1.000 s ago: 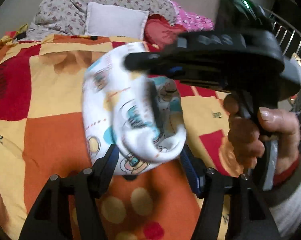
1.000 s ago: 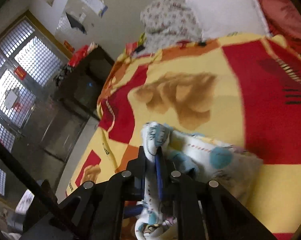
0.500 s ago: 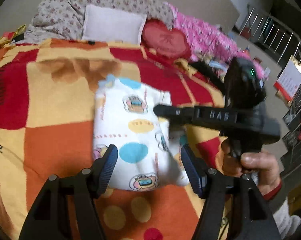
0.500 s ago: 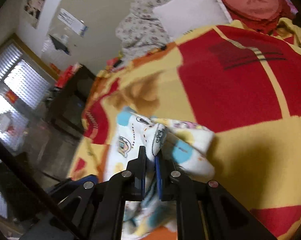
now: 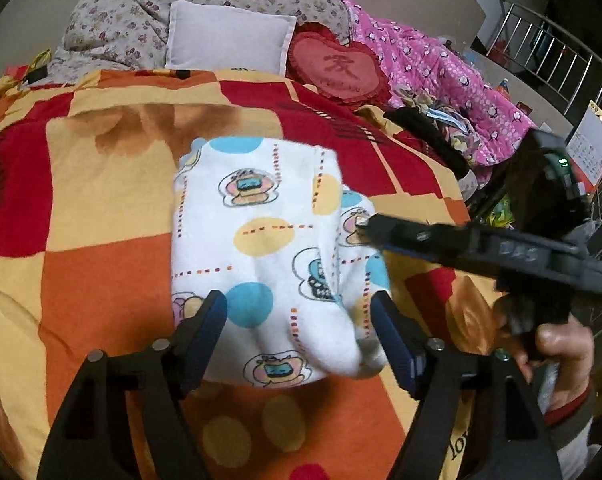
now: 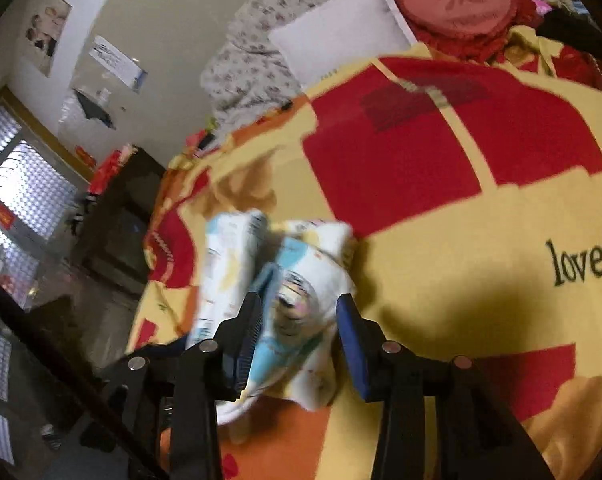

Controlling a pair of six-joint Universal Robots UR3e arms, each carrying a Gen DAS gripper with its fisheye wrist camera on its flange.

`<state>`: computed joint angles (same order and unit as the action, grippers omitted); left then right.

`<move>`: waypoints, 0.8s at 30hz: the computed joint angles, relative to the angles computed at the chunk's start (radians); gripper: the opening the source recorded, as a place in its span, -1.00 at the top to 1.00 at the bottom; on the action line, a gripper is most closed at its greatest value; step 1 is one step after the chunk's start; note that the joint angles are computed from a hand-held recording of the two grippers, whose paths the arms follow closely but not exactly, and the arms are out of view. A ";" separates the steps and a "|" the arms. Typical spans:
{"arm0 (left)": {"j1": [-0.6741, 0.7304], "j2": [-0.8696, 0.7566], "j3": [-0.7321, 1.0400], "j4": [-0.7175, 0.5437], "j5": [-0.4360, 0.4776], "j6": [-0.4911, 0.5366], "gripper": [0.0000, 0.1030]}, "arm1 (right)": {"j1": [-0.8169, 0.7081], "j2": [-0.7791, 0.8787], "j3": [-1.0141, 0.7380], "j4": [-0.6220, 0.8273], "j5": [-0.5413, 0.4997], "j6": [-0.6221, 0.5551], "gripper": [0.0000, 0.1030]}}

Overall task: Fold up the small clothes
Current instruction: 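Grasp the folded onesie bundle with the left gripper while the right gripper grasps its edge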

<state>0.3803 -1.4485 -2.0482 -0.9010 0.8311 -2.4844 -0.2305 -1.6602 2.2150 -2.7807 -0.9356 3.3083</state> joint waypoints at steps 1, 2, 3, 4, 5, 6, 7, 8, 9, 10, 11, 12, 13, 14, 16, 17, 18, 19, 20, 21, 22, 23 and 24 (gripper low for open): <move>-0.010 0.002 0.002 0.015 0.012 -0.013 -0.52 | 0.001 0.022 0.002 -0.025 0.007 0.012 0.15; -0.031 -0.002 0.008 0.045 0.038 -0.031 -0.53 | -0.008 0.042 0.009 -0.049 0.037 0.020 0.15; -0.055 -0.012 0.017 0.077 0.072 -0.053 -0.54 | -0.016 0.058 0.016 -0.074 0.060 0.031 0.16; -0.084 -0.026 0.026 0.114 0.114 -0.079 -0.54 | -0.024 0.065 0.027 -0.094 0.073 0.040 0.20; -0.112 -0.044 0.042 0.140 0.154 -0.103 -0.54 | -0.031 0.073 0.034 -0.111 0.085 0.045 0.33; -0.123 -0.060 0.058 0.143 0.168 -0.117 -0.54 | -0.037 0.088 0.034 -0.125 0.096 0.045 0.47; -0.131 -0.079 0.082 0.135 0.175 -0.131 -0.54 | -0.037 0.095 0.034 -0.128 0.100 0.043 0.52; -0.139 -0.099 0.108 0.130 0.184 -0.145 -0.54 | -0.038 0.103 0.032 -0.129 0.102 0.040 0.61; -0.155 -0.120 0.133 0.136 0.209 -0.163 -0.54 | -0.043 0.113 0.033 -0.133 0.110 0.036 0.69; -0.168 -0.135 0.151 0.137 0.227 -0.168 -0.54 | -0.047 0.113 0.041 -0.140 0.119 0.037 0.70; -0.188 -0.155 0.171 0.142 0.250 -0.168 -0.54 | -0.055 0.114 0.049 -0.147 0.133 0.035 0.70; -0.205 -0.165 0.178 0.149 0.269 -0.164 -0.54 | -0.064 0.112 0.059 -0.155 0.150 0.032 0.70; -0.227 -0.176 0.183 0.165 0.298 -0.153 -0.54 | -0.067 0.112 0.064 -0.161 0.159 0.032 0.70; -0.246 -0.185 0.184 0.186 0.322 -0.145 -0.54 | -0.074 0.111 0.070 -0.161 0.170 0.029 0.70; -0.271 -0.202 0.184 0.217 0.360 -0.139 -0.54 | -0.077 0.111 0.075 -0.171 0.177 0.032 0.70; -0.271 -0.209 0.182 0.228 0.362 -0.143 -0.51 | -0.080 0.112 0.077 -0.176 0.183 0.032 0.70; -0.266 -0.215 0.181 0.231 0.356 -0.145 -0.31 | -0.080 0.116 0.077 -0.182 0.186 0.034 0.70; -0.260 -0.220 0.180 0.238 0.354 -0.147 -0.16 | -0.079 0.122 0.074 -0.190 0.187 0.038 0.71; -0.247 -0.223 0.178 0.242 0.344 -0.148 0.09 | -0.076 0.126 0.072 -0.196 0.190 0.041 0.79; -0.215 -0.221 0.183 0.217 0.304 -0.143 0.32 | -0.068 0.131 0.062 -0.195 0.188 0.040 0.81; -0.187 -0.217 0.191 0.180 0.265 -0.139 0.41 | -0.060 0.133 0.054 -0.193 0.181 0.040 0.81; -0.170 -0.214 0.196 0.159 0.243 -0.136 0.50 | -0.047 0.139 0.039 -0.193 0.170 0.042 0.83; -0.150 -0.202 0.190 0.143 0.218 -0.128 0.56 | -0.032 0.145 0.019 -0.186 0.156 0.043 0.84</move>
